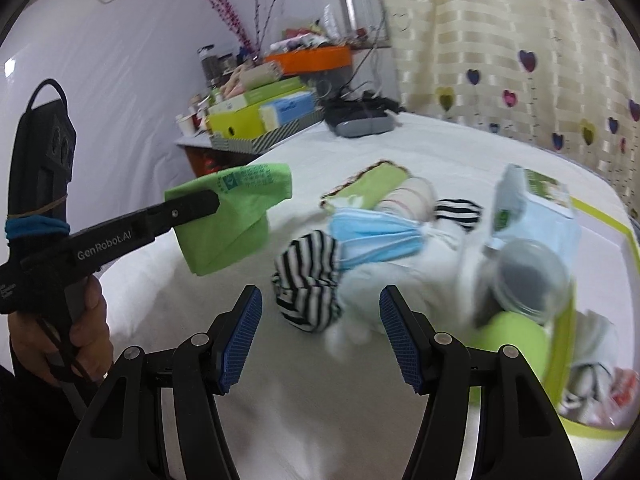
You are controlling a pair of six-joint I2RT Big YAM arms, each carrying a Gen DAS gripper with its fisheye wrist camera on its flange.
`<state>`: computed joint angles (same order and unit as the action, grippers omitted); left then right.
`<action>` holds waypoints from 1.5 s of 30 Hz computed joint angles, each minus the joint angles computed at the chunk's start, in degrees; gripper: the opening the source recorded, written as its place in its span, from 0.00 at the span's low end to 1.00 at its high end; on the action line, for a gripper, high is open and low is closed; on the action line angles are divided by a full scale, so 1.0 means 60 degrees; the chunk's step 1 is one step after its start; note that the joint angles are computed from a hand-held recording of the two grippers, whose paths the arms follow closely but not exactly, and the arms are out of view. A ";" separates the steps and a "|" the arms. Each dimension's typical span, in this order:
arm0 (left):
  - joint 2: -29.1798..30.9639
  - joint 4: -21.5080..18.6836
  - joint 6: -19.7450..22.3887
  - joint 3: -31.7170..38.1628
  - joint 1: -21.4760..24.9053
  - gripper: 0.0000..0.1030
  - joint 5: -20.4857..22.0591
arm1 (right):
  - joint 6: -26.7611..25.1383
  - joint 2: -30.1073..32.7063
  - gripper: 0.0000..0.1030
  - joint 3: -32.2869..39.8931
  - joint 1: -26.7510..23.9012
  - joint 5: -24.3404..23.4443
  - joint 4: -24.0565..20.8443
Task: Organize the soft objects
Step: 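Lift the green cloth with the left tool while the right tool grasps the black-white striped sock, then carry the green cloth and striped sock into the yellow-green box with both tools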
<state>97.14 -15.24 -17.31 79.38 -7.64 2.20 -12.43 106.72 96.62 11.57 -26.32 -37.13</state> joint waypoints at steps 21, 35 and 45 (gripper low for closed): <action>0.0369 0.0019 -0.0211 0.0117 0.0496 0.03 0.0608 | -0.0251 0.1487 0.10 0.1738 0.0733 0.0980 -0.1058; -0.0227 -0.0024 0.0254 0.0079 -0.0369 0.03 0.0371 | 0.0293 -0.0409 0.09 -0.0254 0.0074 0.0116 0.0734; -0.0217 -0.0399 0.0676 0.0538 -0.1286 0.03 0.0293 | 0.0868 -0.1445 0.09 -0.1526 -0.0759 0.0093 0.1688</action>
<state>95.84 -17.64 -13.26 82.61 -15.36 3.96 -7.22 98.05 87.46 7.02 -25.76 -27.00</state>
